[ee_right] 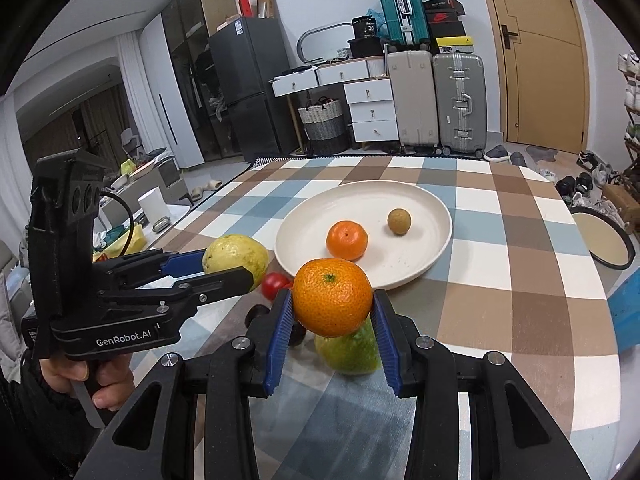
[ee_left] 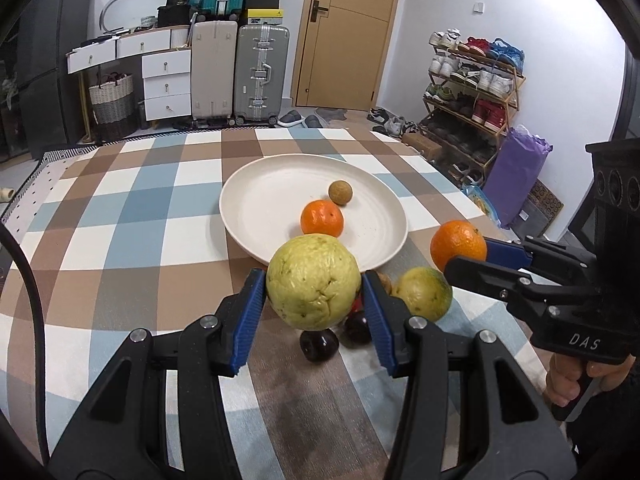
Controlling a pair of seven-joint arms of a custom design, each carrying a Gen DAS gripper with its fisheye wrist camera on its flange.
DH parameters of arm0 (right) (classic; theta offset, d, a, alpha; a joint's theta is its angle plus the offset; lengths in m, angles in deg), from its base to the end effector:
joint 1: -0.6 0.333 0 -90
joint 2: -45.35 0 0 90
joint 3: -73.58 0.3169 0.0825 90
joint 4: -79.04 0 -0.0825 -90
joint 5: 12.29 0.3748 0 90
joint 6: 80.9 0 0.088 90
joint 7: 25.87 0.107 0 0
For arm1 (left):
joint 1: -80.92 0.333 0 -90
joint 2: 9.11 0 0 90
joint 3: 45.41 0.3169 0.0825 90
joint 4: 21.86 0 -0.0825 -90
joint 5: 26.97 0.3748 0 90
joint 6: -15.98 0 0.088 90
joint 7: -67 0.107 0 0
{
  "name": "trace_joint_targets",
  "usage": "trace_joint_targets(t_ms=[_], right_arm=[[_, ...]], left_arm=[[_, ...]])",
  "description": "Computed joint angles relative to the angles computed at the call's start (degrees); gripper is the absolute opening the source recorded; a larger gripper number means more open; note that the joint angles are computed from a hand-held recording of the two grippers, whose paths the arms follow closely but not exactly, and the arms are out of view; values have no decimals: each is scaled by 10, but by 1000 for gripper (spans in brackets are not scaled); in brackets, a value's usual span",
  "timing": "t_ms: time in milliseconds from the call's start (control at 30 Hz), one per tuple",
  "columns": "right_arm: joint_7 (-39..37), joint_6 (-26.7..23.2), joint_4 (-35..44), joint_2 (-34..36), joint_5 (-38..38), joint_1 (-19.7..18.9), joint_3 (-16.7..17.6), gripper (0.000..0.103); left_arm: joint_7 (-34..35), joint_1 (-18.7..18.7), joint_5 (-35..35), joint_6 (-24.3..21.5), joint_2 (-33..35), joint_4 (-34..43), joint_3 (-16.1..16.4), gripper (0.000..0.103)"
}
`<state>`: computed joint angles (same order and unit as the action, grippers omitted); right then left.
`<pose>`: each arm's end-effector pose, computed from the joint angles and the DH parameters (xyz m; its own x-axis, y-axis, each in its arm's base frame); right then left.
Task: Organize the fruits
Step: 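Grasp and lift the pale guava with the left tool while the right tool carries the mandarin toward the plate, then lower the guava and mandarin onto the cream plate and open both tools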
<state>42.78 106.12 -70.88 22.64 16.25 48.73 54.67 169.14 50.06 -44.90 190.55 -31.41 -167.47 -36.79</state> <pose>0.4092 0.1623 0.4931 0.3976 -0.8964 -0.1959 -0.5647 -0.0707 -0.8223 0.4296 -0.1440 0.5157 -0.3474 -0.9253 0.1522 -0.6311 0.1106 -0.7678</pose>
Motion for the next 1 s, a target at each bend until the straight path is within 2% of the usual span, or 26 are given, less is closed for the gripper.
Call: trace_joint_targets(t_ms=[167, 267, 333, 467, 667, 767, 933, 1000], right_arm=[[-1, 7, 17, 18, -3, 17, -20, 41], [-2, 12, 27, 28, -5, 43, -47, 41], [-1, 19, 33, 32, -10, 76, -83, 41], [13, 24, 46, 42, -26, 114, -129, 41], [25, 21, 67, 61, -43, 128, -157, 41], [26, 10, 77, 65, -39, 157, -191, 41], [9, -23, 97, 89, -5, 134, -176, 41], [-5, -25, 104, 94, 10, 138, -179, 41]], left_arm=[[-8, 14, 6, 9, 22, 16, -9, 46], [-9, 13, 2, 14, 34, 24, -8, 46], [-10, 16, 1, 19, 44, 30, -10, 46], [-6, 21, -6, 20, 62, 44, -11, 46], [28, 18, -43, 18, 92, 73, -10, 46], [46, 30, -61, 11, 108, 90, -23, 46], [86, 46, -105, 2, 132, 112, -45, 46], [90, 62, -107, 3, 138, 114, -61, 46]])
